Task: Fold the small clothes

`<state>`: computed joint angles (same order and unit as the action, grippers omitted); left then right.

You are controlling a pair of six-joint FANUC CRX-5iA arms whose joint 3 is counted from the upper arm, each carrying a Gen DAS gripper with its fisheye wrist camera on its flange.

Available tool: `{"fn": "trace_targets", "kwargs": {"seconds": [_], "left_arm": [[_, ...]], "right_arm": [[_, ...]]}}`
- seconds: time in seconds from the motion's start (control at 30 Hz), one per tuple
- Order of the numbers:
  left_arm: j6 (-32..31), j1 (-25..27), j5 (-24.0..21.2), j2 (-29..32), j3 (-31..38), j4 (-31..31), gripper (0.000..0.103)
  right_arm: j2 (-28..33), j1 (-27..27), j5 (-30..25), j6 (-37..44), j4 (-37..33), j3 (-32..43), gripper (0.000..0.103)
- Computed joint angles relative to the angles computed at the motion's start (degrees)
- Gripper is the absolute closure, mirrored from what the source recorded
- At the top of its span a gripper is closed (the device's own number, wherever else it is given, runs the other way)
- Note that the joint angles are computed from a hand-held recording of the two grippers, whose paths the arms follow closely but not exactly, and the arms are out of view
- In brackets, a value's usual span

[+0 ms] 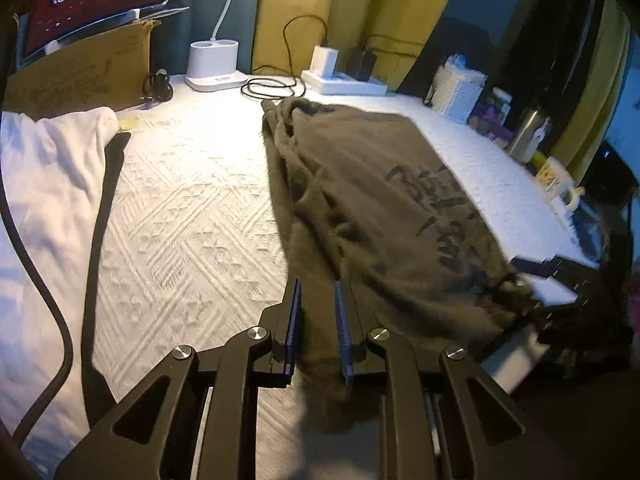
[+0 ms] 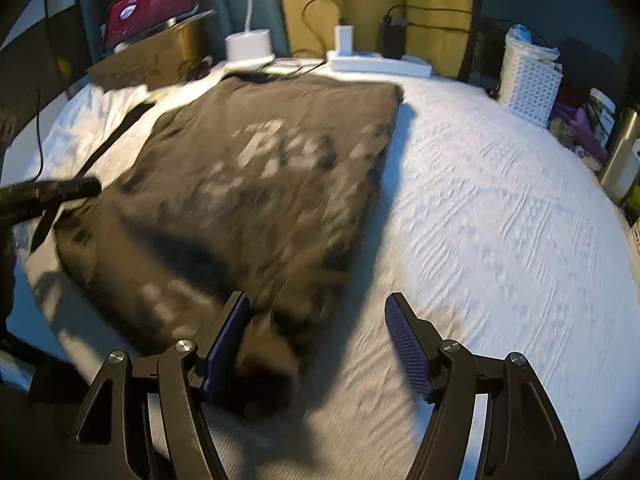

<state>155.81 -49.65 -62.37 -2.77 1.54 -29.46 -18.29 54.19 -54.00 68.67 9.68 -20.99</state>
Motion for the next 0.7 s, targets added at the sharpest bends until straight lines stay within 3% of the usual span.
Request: {"fn": "trace_targets", "kwargs": {"seconds": [0.03, 0.07, 0.1, 0.3, 0.4, 0.43, 0.57, 0.7], "left_arm": [[0.4, -0.5, 0.7, -0.2, -0.1, -0.1, 0.078], [0.4, -0.9, 1.4, -0.1, -0.1, 0.0, 0.065], [0.3, -1.3, 2.0, 0.0, -0.1, 0.2, 0.06], [-0.5, -2.5, 2.0, 1.4, 0.3, 0.8, 0.058], [0.0, -2.4, 1.8, 1.6, -0.3, 0.9, 0.059], [-0.1, -2.7, 0.7, 2.1, 0.2, 0.5, 0.067], [0.4, -3.6, -0.6, 2.2, 0.6, -0.6, 0.078], [0.3, -3.9, -0.7, 2.3, 0.5, -0.7, 0.079]], "right_arm": [[-1.1, 0.6, 0.5, -0.5, 0.2, -0.9, 0.032], [-1.9, 0.8, 0.6, -0.3, -0.3, -1.5, 0.038], [-2.3, 0.5, 0.5, 0.7, -1.8, -1.3, 0.051], [-4.6, 0.7, 0.5, 3.2, -3.8, -1.3, 0.086], [-4.8, 2.0, -0.2, 3.7, -3.4, -1.9, 0.09], [-5.0, 2.3, -0.4, 3.8, -3.2, -2.1, 0.091], [-8.0, 7.5, -1.6, -0.2, 4.1, -5.5, 0.096], [-8.5, 7.7, -2.2, -0.2, 3.4, -6.2, 0.096]]}}
